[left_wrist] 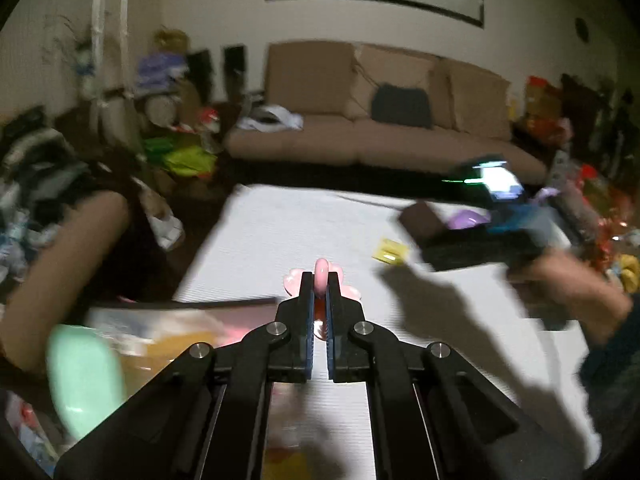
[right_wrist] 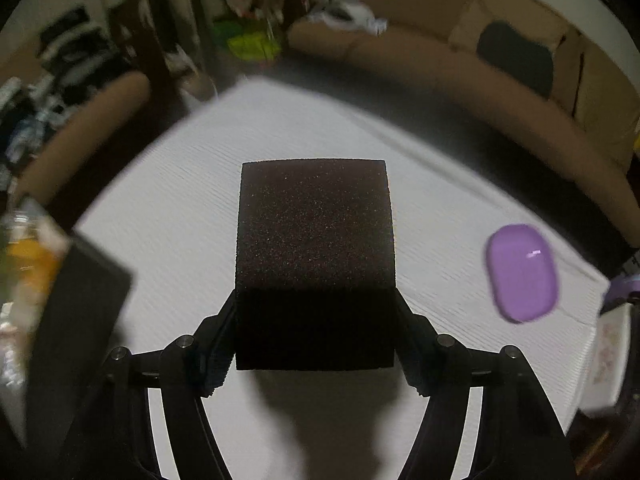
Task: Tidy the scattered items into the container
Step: 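Carry the pink clip and brown sponge over the black box and release both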
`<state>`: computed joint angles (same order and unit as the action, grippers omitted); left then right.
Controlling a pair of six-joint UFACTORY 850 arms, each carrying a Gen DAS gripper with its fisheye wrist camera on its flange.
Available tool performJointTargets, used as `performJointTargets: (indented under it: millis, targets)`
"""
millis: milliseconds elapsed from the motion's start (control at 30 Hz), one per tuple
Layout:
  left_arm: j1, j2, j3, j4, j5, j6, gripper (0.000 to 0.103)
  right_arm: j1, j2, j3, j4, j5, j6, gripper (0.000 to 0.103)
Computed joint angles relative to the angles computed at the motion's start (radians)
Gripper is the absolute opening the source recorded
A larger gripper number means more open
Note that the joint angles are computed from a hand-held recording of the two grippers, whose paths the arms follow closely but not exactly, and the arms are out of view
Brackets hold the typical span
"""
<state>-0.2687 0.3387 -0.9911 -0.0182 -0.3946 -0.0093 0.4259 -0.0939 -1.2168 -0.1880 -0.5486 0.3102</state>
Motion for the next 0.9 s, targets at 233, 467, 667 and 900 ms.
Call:
performJointTargets:
  millis: [233,467,667,900]
  targets:
    - [0.323,0.162,0.014,-0.223,-0.187,0.173,0.004,0.226,0.193,0.016,0.013,-0.014,0.043,0.071]
    - [0.476,0.138,0.039,-0.301,-0.339,0.37,0.004,0.46,0.023,-0.098,0.137,-0.074,-0.092,0.071]
    - [0.507,0.1,0.057,-0.293,-0.297,0.35,0.004,0.526,-0.136,-0.168,0.431,-0.219,-0.411,0.071]
    - [0.495,0.051,0.076,-0.265,-0.269,0.324,0.004,0.514,-0.274,-0.289,0.226,-0.232,-0.193,0.071]
